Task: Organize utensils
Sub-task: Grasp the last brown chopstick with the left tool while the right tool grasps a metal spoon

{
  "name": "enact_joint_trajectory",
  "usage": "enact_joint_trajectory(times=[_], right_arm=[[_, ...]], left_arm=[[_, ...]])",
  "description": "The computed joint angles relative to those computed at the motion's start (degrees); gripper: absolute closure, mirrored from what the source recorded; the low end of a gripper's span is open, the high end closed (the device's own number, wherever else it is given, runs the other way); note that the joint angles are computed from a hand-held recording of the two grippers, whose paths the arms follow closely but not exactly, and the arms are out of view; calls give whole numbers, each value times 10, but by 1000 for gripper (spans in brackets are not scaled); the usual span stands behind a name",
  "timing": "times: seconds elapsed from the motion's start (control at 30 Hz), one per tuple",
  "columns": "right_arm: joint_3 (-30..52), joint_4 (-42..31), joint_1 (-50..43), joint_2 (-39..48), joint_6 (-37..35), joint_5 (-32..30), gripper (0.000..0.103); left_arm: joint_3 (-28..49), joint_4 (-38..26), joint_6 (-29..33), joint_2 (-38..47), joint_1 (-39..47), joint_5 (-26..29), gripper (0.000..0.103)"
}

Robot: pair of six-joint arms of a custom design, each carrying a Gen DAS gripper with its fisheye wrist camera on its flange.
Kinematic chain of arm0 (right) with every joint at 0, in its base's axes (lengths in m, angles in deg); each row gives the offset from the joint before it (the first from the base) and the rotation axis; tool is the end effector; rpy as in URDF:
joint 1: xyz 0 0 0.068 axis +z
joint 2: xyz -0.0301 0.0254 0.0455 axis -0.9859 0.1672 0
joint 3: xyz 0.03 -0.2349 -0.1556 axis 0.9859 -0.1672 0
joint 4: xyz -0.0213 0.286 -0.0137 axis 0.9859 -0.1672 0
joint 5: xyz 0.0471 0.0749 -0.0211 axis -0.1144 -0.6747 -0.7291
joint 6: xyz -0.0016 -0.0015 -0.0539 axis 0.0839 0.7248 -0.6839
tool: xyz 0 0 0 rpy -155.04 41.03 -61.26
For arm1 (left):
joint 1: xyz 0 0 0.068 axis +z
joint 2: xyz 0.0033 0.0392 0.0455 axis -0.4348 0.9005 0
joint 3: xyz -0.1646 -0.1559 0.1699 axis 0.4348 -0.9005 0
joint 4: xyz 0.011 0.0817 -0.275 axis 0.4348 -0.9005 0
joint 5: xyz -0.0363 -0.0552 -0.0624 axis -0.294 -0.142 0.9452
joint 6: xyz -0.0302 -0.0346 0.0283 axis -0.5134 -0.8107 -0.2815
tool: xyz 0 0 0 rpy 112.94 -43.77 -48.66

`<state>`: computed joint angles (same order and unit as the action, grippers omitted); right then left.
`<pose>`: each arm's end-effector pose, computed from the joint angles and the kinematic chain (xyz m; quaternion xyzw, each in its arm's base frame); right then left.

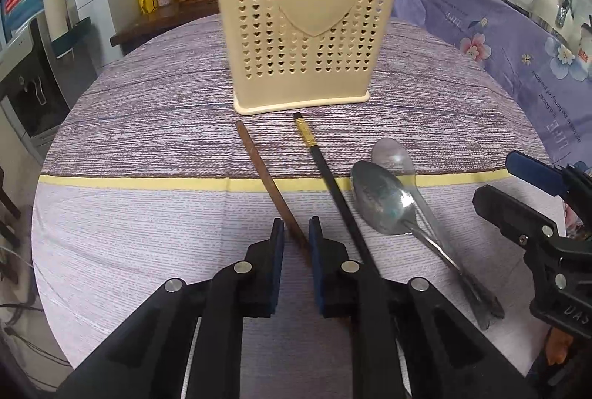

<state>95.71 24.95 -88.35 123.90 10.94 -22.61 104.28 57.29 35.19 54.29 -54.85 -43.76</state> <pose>0.3284 -0.0310 0.1677 -0.1509 0.8978 0.1164 0.3970 0.2976 -0.1562 0.1585 0.0501 0.9431 -0.0245 0.3277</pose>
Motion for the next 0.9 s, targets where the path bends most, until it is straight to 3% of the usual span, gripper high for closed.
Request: enact_joint_trajectory(times=[0.13,0.2,0.53,0.77,0.87,0.9], right_arm=[[30,-43,18,27,-45,-37,38],[42,-47,41,40,-65,-15,38],[93,-39,106,98,-85,50,40],[126,-60,109,126,-79,49,48],[142,-82,103,136,-72,33,67],[142,-80,102,136,-71,33,66]], left_arm=[[-15,-5,14,-18,25,17,88],[-29,4,9,-30,45,49,88],[-58,21,-13,-57,62,66,88],[-64,28,-16,-60,71,73,88],[-65,30,-18,-58,75,82,88],[-65,31,-18,-56,76,84,88]])
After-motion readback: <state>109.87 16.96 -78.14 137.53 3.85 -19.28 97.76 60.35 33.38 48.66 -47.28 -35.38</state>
